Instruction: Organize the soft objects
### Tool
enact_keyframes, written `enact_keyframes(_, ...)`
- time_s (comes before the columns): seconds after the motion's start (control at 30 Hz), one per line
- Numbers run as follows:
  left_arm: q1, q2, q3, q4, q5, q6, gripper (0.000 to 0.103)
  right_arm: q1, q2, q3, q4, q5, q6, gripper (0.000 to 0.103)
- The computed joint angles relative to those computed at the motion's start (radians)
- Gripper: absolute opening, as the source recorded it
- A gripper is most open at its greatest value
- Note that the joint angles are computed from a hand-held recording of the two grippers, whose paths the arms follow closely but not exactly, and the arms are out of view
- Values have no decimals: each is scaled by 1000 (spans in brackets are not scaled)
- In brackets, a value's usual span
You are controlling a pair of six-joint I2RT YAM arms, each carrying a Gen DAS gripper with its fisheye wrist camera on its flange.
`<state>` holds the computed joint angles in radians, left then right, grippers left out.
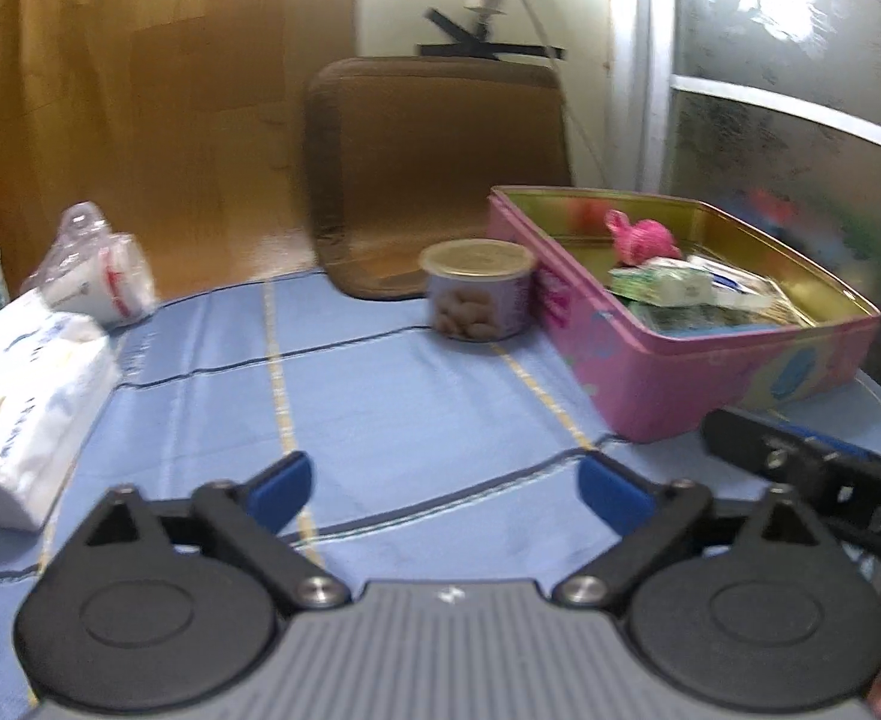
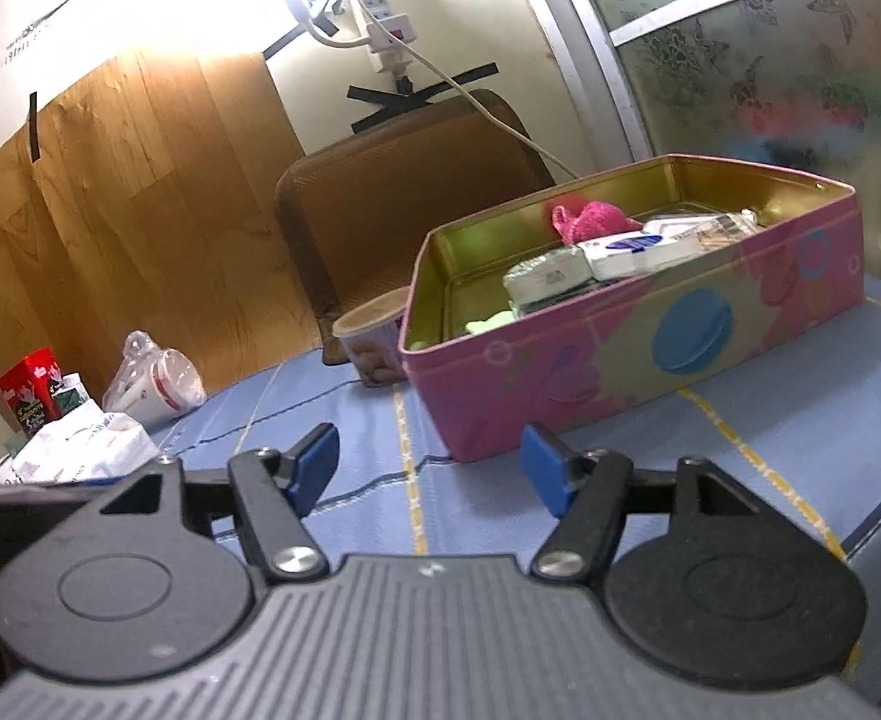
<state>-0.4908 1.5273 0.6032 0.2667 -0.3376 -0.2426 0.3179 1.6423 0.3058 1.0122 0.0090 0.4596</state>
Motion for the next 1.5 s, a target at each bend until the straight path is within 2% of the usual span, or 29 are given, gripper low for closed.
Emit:
enact_keyframes(0.07,26,-19,-16,-4,21,0,103,23,-5,-7,14,43,12,84)
enact_keyframes(0.17,44,-33,-36,-1,18,4,103,59,-11,-10,28,108,25,91)
enact_keyframes(0.43,60,-37,-60,-17,-7,2,103,147,-4,-13,63,239,28,103)
enact_keyframes(0.77,68,-40,-75,-28,-17,-11,103,182,17,-5,77,302,22,103)
enact_keyframes(1.2,9,-12,-39,-109,-102,4,103,173,42,10,63,286,45,103)
enact_keyframes(1.5,-3,-5,-28,-130,-110,15,103,162,54,5,84,282,63,103)
